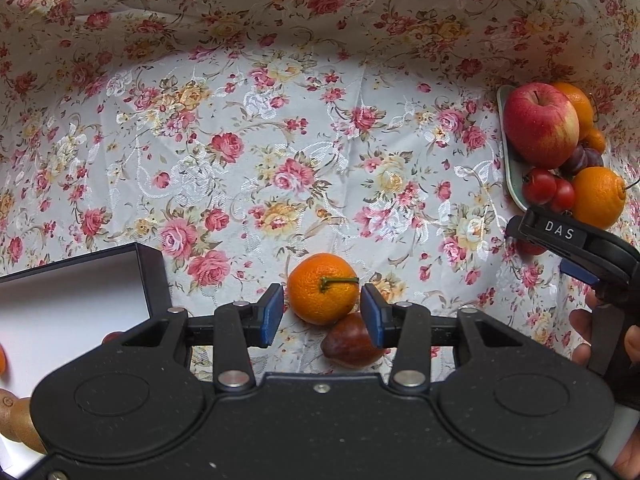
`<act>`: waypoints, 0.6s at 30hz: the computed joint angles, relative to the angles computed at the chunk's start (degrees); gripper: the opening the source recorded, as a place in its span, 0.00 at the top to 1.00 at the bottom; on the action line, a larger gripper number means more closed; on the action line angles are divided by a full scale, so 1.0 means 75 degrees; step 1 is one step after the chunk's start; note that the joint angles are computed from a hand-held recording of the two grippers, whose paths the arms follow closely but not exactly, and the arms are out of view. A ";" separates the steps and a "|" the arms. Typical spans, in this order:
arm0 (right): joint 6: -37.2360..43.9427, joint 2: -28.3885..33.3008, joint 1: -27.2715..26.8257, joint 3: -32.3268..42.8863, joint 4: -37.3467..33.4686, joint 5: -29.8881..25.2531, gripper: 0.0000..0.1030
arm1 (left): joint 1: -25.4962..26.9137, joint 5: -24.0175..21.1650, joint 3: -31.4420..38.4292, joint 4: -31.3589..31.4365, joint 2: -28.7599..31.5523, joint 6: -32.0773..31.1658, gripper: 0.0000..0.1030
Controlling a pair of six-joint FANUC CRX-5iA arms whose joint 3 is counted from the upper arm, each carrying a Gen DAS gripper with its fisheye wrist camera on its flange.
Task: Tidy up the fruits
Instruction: 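Grasp the red cherry tomato with the right tool while the left tool holds the mandarin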
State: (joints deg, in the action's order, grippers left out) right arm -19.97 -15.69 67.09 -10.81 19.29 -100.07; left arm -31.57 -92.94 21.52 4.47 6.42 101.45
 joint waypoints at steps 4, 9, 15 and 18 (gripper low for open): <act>-0.0171 -0.0030 0.0032 -0.0066 0.0130 -0.0067 0.21 | -0.0013 -0.0041 0.0002 -0.0036 0.0042 0.0033 0.50; -0.0197 -0.0064 0.0086 -0.0109 0.0239 -0.0093 0.24 | -0.0004 -0.0065 -0.0017 -0.0039 0.0069 0.0048 0.50; -0.0055 -0.0021 0.0115 -0.0114 0.0331 -0.0037 0.18 | -0.0024 -0.0067 -0.0011 -0.0056 0.0105 0.0046 0.50; -0.0340 0.0021 0.0130 -0.0042 0.0250 -0.0096 0.15 | -0.0030 -0.0076 -0.0017 -0.0055 0.0120 0.0060 0.50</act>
State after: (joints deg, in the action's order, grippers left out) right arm -22.51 -15.53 68.07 -11.13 21.16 -100.79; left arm -31.79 -93.51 21.39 4.06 7.32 101.90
